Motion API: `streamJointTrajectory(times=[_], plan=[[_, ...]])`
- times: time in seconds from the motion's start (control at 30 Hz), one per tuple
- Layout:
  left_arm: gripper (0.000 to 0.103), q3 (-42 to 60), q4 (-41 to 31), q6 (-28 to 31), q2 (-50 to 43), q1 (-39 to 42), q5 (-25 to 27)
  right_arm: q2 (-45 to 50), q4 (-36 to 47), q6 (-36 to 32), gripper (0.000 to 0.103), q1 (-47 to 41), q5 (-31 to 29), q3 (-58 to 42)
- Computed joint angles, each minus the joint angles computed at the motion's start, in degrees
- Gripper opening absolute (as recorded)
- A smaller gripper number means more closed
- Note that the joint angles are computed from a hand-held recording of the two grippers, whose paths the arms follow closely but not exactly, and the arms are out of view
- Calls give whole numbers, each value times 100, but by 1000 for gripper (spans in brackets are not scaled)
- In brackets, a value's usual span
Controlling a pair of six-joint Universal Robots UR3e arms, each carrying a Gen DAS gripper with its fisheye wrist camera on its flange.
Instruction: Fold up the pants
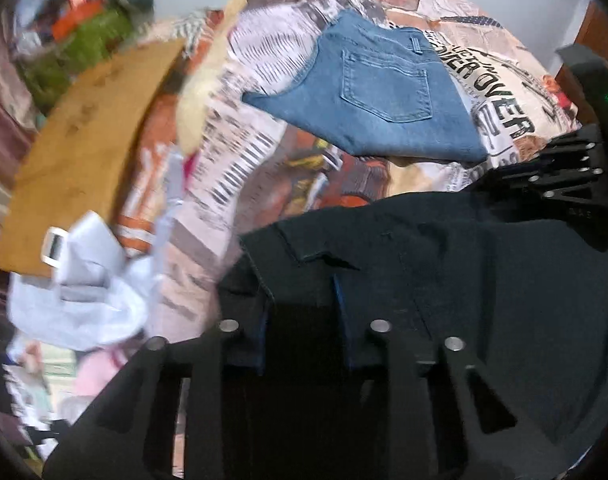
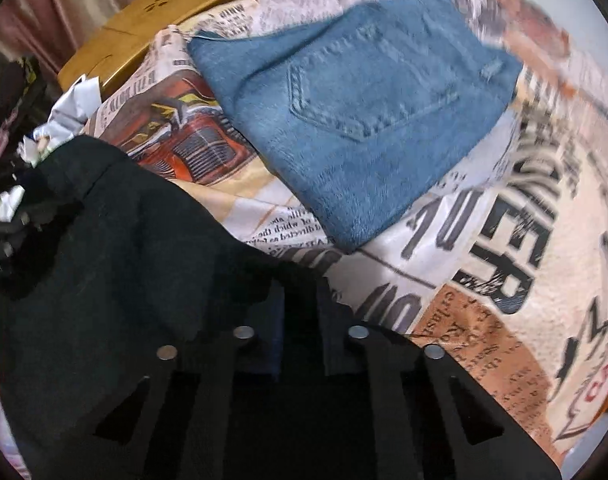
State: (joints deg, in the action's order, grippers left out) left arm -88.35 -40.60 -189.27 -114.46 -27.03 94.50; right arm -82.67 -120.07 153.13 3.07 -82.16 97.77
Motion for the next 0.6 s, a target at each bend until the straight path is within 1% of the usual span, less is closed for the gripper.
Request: streamJointTrajectory(times=[0.07, 0.17, 0.23, 0.33, 0.4, 0.5, 0.53, 0.57, 0.6], plan=[[21, -64, 115, -7, 73, -46, 177, -234, -506, -36, 10, 257, -284, 327], [19, -2, 170, -1, 113, -65, 436, -510, -1095, -57, 9, 509, -528, 656], [19, 37, 196, 14, 170, -8, 519, -633, -1183, -57, 9, 364, -441, 650], [20, 278, 185, 46, 74, 100, 631, -588, -1405, 204, 9, 76, -193, 537], [20, 650, 86, 59, -228, 110, 830, -449, -1493, 484, 9, 39, -148, 381], [20, 1237, -232, 0, -783, 186, 887, -141, -1508, 871, 9, 39, -156, 89], [25, 1394, -329, -13, -931, 200, 913, -71, -1476, 977, 10, 21, -141, 8], [32, 1569, -446, -8, -1072, 215, 949, -26, -1446, 1126, 10, 16, -147, -50], [36, 1589, -473, -17, -1087, 217, 983, -79, -1390, 1234, 10, 24, -191, -32]])
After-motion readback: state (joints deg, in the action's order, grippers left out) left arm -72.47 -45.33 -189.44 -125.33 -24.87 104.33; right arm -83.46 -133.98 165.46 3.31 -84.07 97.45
